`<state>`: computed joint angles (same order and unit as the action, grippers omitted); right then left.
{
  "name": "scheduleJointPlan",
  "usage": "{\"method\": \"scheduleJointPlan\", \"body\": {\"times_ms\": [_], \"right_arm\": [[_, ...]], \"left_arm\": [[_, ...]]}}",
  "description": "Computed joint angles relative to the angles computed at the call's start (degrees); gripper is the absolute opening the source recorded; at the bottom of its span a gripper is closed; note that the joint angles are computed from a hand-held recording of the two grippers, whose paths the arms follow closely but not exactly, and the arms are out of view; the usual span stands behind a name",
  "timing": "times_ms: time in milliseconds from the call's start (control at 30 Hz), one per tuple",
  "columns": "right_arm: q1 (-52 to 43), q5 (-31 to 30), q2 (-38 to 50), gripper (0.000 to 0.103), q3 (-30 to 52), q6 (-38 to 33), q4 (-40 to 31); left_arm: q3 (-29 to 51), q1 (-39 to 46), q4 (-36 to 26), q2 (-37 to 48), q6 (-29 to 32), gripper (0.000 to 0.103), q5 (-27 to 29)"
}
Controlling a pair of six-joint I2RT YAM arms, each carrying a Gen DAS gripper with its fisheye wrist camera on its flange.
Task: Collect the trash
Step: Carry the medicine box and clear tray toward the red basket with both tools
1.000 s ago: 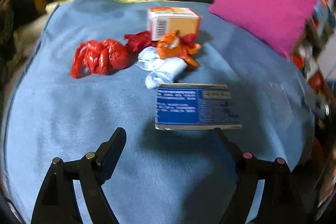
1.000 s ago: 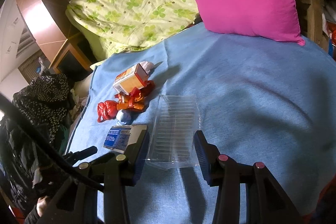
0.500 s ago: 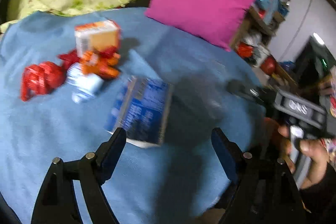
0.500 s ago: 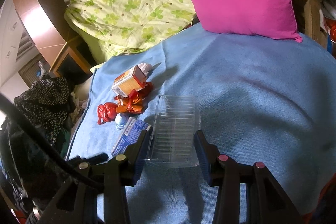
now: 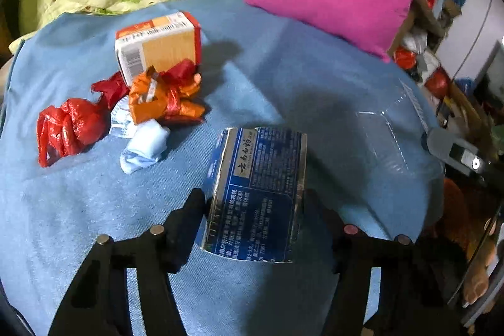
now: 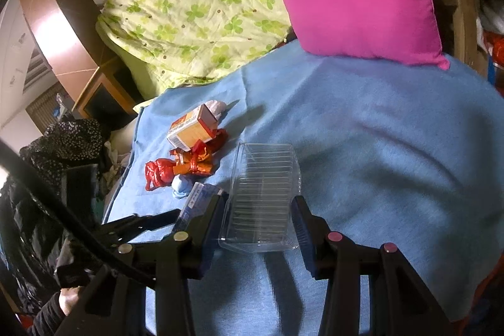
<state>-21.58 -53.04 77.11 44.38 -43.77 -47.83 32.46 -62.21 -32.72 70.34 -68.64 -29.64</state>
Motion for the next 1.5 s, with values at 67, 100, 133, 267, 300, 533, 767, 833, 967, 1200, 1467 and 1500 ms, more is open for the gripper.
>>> {"method": "scheduleJointPlan", "body": {"times_ms": [67, 100, 133, 267, 300, 533, 767, 833, 967, 1200, 1467, 1500], "right_arm": [[-1.3, -0.7, -0.5, 0.047, 1.2, -0.6, -1.0], [-1.9, -0.9, -0.4, 0.047, 1.8, -1.1, -1.7], [-2.5, -1.1, -0.6, 0.047, 2.4, -1.5, -2.0], [-5.9, -1.6, -0.2, 0.047, 4.9, -4.7, -5.8], [-6.8, -1.6, 0.1, 0.047, 5.4, -6.0, -6.9], [-11.6, -1.5, 1.2, 0.047, 7.5, -12.0, -11.3], [-19.3, -1.3, 5.1, 0.047, 11.7, -19.6, -16.4], [-22.2, -1.0, 6.9, 0.047, 13.7, -21.5, -17.7], [-27.5, -0.4, 10.4, 0.047, 17.3, -24.3, -19.1], [-36.8, 1.7, 17.2, 0.047, 24.0, -27.6, -19.7], [-44.8, 4.5, 24.1, 0.047, 31.1, -28.0, -17.8], [-45.4, 4.7, 24.5, 0.047, 31.6, -28.1, -17.6]], "left_arm": [[0.9, -1.7, -2.5, -1.5, -2.4, 0.061, -1.6], [2.2, -2.8, -4.6, -1.4, -4.0, 0.061, -2.9], [3.4, -3.7, -6.1, -1.3, -5.0, 0.061, -3.6], [7.7, -6.8, -8.7, 0.9, -7.2, 0.061, -6.3], [8.6, -7.1, -9.0, 1.6, -7.7, 0.061, -6.9], [18.9, -11.4, -14.6, 8.5, -13.3, 0.061, -12.0], [28.4, -12.4, -14.9, 16.9, -12.2, 0.061, -13.1], [30.9, -12.0, -13.9, 19.2, -10.3, 0.061, -12.7], [36.6, -12.1, -12.8, 24.5, -7.4, 0.061, -12.5], [45.4, -12.5, -9.2, 33.3, -2.9, 0.061, -10.1], [54.6, -13.3, -6.1, 42.3, 1.9, 0.061, -6.2], [55.9, -13.5, -5.8, 43.5, 2.5, 0.061, -5.8]]}}
